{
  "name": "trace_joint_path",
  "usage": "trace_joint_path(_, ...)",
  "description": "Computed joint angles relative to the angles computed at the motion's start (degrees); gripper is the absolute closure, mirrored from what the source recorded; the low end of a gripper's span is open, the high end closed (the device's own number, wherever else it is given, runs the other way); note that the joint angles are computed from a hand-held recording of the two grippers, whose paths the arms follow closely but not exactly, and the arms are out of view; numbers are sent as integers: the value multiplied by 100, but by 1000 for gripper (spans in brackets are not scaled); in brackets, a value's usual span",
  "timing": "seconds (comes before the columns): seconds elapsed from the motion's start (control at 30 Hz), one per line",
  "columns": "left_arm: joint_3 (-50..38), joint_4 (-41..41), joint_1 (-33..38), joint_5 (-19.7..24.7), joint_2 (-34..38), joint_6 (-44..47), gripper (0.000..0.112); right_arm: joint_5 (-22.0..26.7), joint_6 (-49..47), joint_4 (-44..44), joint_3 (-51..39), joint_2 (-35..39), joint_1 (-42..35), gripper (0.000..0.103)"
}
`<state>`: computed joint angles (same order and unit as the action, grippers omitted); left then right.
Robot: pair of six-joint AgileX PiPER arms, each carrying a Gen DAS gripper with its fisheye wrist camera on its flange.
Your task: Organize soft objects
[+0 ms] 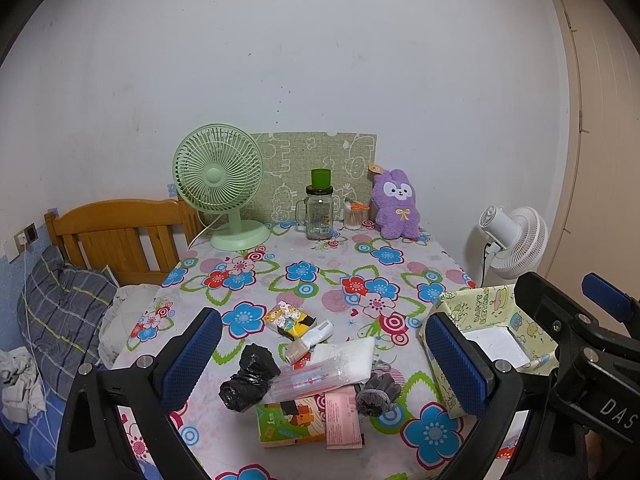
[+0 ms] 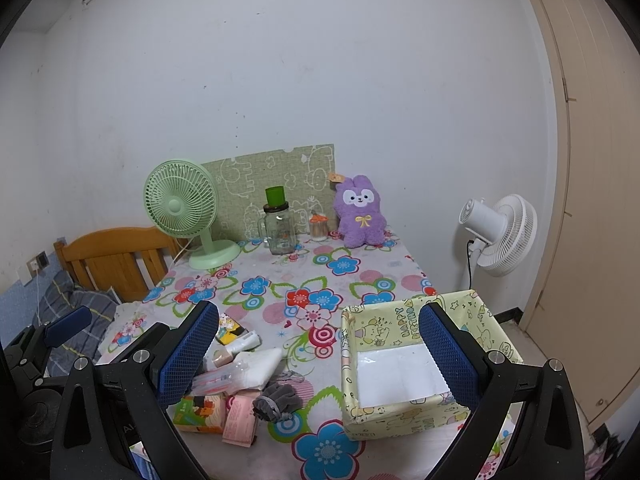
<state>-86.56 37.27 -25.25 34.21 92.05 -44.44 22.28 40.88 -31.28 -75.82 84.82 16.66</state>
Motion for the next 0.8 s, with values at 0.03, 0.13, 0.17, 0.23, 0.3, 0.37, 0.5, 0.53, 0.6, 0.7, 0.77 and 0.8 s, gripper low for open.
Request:
trace_joint_path(0.03, 5, 43, -12, 7, 1, -44, 10, -1, 0, -2, -6, 6, -5, 2)
trace_joint_path(0.13, -28, -1, 14, 10, 11, 22, 10, 3, -56, 60, -24, 18, -24, 2)
trace_joint_path(0.17, -24, -5, 13, 8, 10, 18, 10, 2, -59, 67, -23, 18, -21, 2)
trace_joint_path(0.23, -20, 5, 11, 3, 10, 12, 10, 4, -91, 99, -37, 26, -29, 2)
trace_joint_path(0.3, -28, -13, 14, 10, 11, 23, 10, 2, -94, 99, -33, 24, -31, 2)
trace_joint_path(0.37, -15, 17, 2, 8, 10, -7, 10, 1, -126, 131, -33, 23, -41, 2)
trace_joint_path(0.5, -44, -84, 45, -9, 30, 95, 12, 9, -99, 115, -32, 23, -32, 2)
trace_joint_path(0.53, -47, -132, 77, -33, 40, 142, 12, 16, -99, 113, -40, 28, -28, 2)
trace_joint_path(0.6, -45, -177, 108, -57, 53, 179, 13, 30, -62, 87, -60, 55, -12, 2)
trace_joint_path(0.7, -35, -109, 115, -67, 91, 117, 14, 27, -35, 72, -73, 88, 20, 4)
trace_joint_path(0.77, -36, -111, 135, -83, 126, 113, 14, 32, 7, 32, -98, 135, 49, 6)
trace_joint_path(0.8, -17, -118, 138, -96, 133, 107, 14, 27, 65, -29, -99, 151, 66, 6)
